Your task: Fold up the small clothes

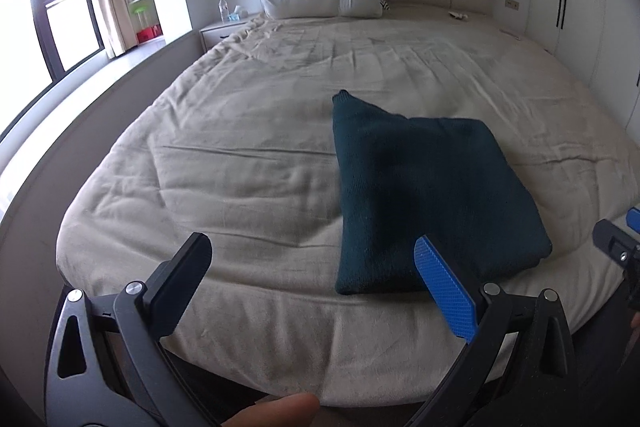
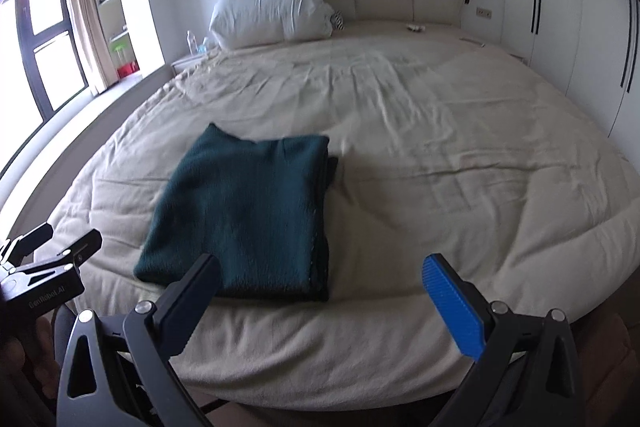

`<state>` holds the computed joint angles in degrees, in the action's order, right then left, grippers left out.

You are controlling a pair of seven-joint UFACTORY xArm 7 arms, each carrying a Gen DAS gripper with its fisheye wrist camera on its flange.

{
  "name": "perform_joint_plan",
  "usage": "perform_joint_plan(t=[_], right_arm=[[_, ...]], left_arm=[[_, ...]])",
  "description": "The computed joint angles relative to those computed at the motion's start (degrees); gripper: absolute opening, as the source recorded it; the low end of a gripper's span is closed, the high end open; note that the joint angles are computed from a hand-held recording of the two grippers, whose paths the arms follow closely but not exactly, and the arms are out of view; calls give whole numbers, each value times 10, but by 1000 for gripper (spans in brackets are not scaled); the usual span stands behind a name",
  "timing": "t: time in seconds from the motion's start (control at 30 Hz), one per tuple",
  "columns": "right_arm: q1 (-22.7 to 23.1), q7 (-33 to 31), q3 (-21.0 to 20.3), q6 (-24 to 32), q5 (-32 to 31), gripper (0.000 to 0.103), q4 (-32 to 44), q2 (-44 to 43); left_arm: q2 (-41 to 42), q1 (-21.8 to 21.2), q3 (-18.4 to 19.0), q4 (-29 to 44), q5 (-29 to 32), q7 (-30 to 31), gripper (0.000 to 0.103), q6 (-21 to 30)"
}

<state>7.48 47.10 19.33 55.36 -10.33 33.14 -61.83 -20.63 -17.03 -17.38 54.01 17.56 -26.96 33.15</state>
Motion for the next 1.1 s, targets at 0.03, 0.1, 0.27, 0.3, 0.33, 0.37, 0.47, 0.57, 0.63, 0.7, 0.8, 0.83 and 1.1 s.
perform_joint_plan(t=[0.03,0.1,0.27,0.3,0.33,0.37,0.47,0.57,0.63,0.7,0.8,0.83,1.1], right_arm=[[1,0,0,2,2,103,-1,3],[4,0,-2,2,4,103,-3,8],[9,-3,-10,2,9,103,-7,15],[9,-3,-10,2,10,103,-7,17],[10,-4,-11,2,10,103,-8,18],[11,-4,-11,2,11,103,-7,19],[13,-8,-14,0,11,103,-8,22],[15,-9,-15,-1,13,103,-8,25],[16,-10,-15,-1,14,103,-8,27],[17,-9,-14,-1,15,103,-8,28],[17,-11,-17,-4,15,103,-9,30],[17,-11,-16,-3,16,103,-9,30],[18,-7,-15,-6,17,103,-12,31]], left_arm=[[4,0,-1,-1,1,-1,103,-1],[7,-2,1,1,-3,1,103,1],[19,-5,2,3,-3,0,103,6],[22,-6,3,3,-4,0,103,6],[25,-7,4,4,-5,1,103,6],[26,-8,4,5,-4,0,103,7],[31,-9,4,6,0,-5,103,8],[35,-10,4,6,3,-11,103,9],[37,-11,4,7,5,-13,103,10],[39,-13,6,8,5,-13,103,11],[40,-15,6,7,7,-15,103,11],[40,-15,6,7,7,-15,103,12],[42,-19,8,6,6,-17,103,13]])
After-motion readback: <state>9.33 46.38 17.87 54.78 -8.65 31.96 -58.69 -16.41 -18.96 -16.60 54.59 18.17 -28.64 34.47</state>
